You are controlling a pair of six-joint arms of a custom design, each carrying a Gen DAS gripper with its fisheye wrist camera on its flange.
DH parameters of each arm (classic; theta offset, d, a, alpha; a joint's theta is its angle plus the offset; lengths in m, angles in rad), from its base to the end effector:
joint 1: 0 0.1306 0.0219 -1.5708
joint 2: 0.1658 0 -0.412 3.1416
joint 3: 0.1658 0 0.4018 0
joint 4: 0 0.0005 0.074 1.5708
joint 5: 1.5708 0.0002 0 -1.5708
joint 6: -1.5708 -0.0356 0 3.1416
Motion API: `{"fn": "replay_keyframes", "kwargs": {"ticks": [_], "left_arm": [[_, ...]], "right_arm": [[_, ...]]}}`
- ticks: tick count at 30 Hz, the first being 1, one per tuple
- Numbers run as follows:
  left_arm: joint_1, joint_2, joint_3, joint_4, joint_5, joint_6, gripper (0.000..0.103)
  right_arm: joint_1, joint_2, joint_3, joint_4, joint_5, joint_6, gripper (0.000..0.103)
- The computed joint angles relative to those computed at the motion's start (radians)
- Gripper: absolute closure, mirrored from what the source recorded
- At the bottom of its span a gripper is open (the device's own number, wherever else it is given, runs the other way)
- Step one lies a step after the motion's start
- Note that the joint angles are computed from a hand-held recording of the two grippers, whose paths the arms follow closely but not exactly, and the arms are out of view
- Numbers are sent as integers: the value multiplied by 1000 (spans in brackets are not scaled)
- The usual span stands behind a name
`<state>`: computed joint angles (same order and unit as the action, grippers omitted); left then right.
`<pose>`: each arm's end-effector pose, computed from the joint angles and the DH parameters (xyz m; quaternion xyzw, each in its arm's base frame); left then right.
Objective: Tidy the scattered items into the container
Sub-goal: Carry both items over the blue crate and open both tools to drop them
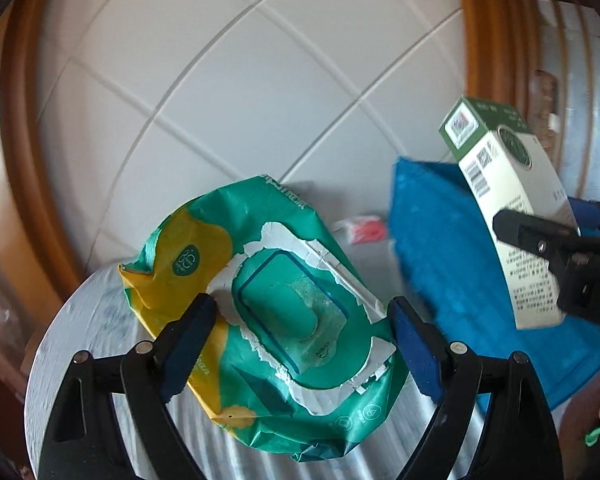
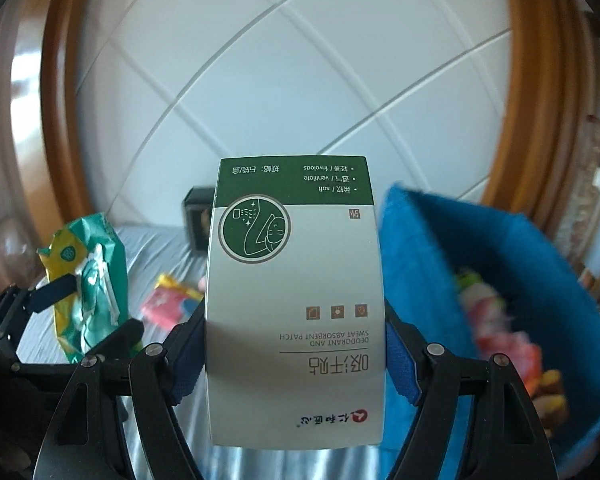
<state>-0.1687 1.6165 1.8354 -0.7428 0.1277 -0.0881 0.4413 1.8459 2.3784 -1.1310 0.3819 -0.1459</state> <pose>0.5859 -0.1049 0.5658 0.1423 0.8531 -0.0753 0.4962 0.5775 0.2576 0.6467 -0.0400 0.8717 -0.0279 0.4877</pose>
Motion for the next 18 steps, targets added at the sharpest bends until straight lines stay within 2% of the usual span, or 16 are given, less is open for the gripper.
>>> {"fn": "replay_keyframes", "kwargs": {"ticks": [6,11,14,18], "left_arm": [[-118,3,35,26,9,39,15],[-260,59,120,30,-45,91,15],[-338,142,250,-35,-81,116,15],[-429,273,455,-172,-145,135,14]], "right_arm": [[-76,-140,-136,75,46,11,27],[-210,-250,-265,123,10,53,27],[-309,-293,-310,125,-52,90,27],[-438,-292,-310,90,-148,145,27]]}}
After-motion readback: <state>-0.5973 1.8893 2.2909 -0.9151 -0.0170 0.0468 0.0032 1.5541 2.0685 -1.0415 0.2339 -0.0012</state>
